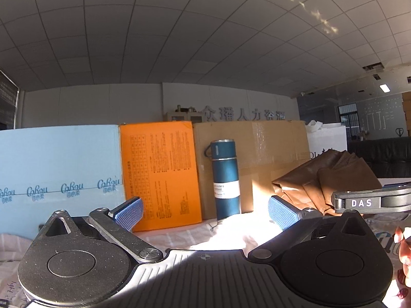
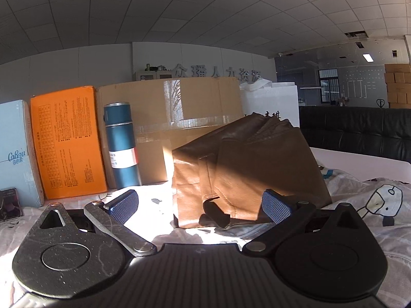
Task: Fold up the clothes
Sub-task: 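Move both tools toward the brown leather jacket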
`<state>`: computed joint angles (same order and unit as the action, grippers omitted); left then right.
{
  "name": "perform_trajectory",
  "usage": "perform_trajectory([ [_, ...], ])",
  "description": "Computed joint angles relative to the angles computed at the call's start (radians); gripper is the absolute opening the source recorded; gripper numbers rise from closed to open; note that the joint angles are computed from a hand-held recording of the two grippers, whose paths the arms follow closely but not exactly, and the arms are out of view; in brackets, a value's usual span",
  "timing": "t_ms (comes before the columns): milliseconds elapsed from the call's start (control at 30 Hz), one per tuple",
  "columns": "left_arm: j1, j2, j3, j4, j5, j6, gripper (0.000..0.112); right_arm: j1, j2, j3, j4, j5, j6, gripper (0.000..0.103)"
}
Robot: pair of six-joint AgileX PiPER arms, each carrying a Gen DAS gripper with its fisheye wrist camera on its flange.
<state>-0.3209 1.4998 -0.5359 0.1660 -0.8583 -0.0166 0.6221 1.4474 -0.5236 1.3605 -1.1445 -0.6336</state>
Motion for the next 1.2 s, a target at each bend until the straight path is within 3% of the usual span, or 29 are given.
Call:
perform_trajectory([
  [333, -0.086, 0.06, -0.18, 0.062, 0.245, -0.213, 0.103, -0.226, -0.074, 0.041, -0.053, 0.117, 0.041, 0.103],
  [500, -0.109, 0.111, -0.23, 0.029, 0.276, -0.221, 0.103, -0.377, -0.025, -0.044, -0.109, 0.246, 0.041, 0.103],
  [633, -0.117, 0.145, -0.256, 0.021, 0.293, -0.209, 0.103, -0.438, 0.031, -0.114, -0.122, 0.302, 0.034, 0.103],
  [1200, -0.108, 0.282, -0.391, 0.051, 0.337, -0.278, 0.103, -0.458, 0.176, -0.199, -0.137, 0.299, 0.021, 0.103],
])
